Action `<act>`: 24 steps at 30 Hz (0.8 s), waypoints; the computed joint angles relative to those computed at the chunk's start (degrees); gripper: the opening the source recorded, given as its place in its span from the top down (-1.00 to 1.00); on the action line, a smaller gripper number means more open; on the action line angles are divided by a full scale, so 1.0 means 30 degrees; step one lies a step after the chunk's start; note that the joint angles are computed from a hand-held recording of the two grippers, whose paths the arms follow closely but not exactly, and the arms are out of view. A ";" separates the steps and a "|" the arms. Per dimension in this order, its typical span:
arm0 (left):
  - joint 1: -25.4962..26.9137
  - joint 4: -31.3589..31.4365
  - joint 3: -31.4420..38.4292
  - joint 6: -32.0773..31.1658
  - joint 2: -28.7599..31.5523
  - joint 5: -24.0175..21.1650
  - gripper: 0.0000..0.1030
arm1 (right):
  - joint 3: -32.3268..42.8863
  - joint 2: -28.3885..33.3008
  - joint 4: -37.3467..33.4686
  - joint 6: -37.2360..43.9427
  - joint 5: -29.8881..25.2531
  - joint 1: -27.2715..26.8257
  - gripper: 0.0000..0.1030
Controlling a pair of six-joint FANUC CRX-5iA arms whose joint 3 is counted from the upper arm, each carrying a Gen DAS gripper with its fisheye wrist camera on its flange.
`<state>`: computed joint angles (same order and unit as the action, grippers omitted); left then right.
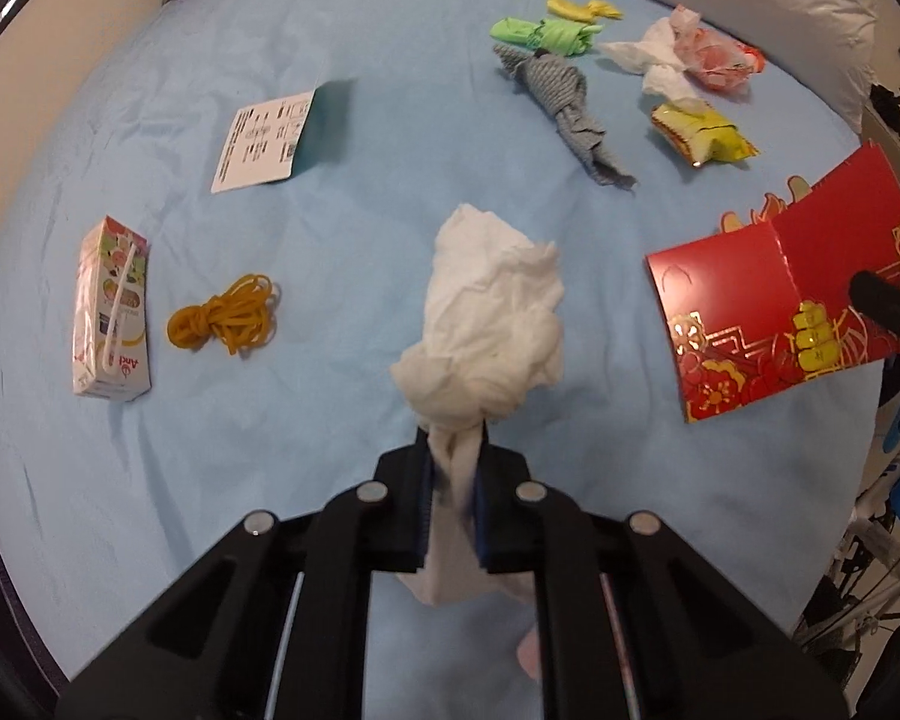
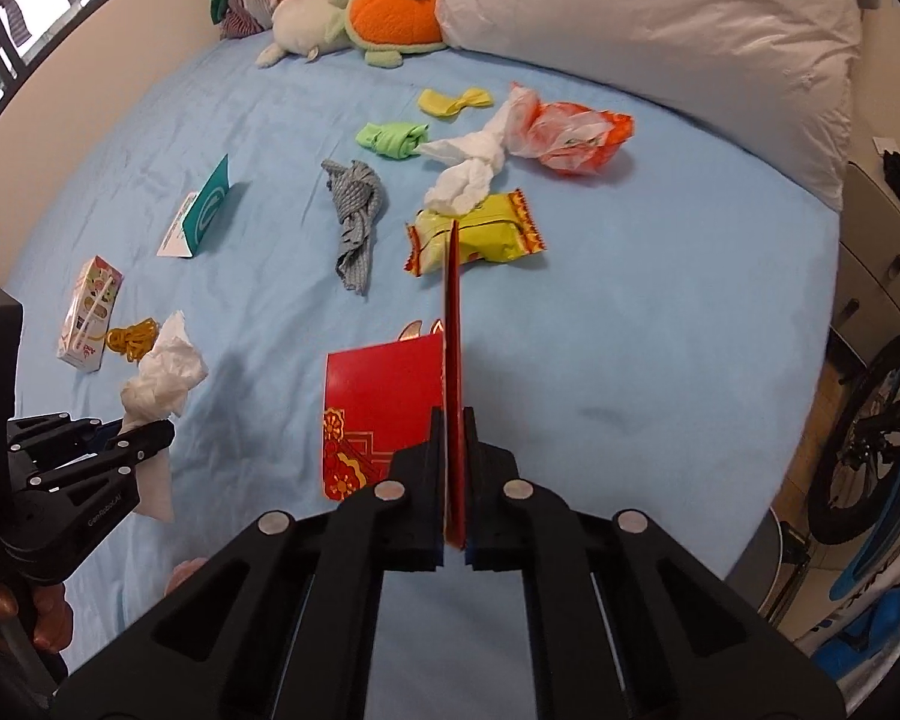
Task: Collect trash
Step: 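Carry both items to the grey bin and open both tools to drop them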
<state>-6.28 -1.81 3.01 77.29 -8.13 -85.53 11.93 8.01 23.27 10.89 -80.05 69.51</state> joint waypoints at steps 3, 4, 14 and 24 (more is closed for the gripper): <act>-0.0908 0.0121 0.0775 0.0046 0.0189 -0.0075 0.78 | -0.0627 -0.1020 0.0802 -0.1568 -0.1191 0.0752 0.94; -0.1090 0.0272 0.0971 -0.0077 0.0119 -0.0159 0.78 | -0.0757 -0.1334 0.1034 -0.2148 -0.1725 0.1054 0.94; -0.5580 0.2003 0.2575 -0.0103 0.0734 -0.0306 0.78 | -0.2750 -0.4852 0.1839 -0.9666 -0.9060 0.5121 0.95; -1.0181 0.2817 0.3130 0.1054 0.2713 0.0828 0.78 | -0.6145 -0.8337 -0.0520 -1.4090 -1.1952 0.6543 0.94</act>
<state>-36.82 6.64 12.40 80.45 0.01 -83.04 -6.51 -17.00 21.71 -31.38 -115.91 89.14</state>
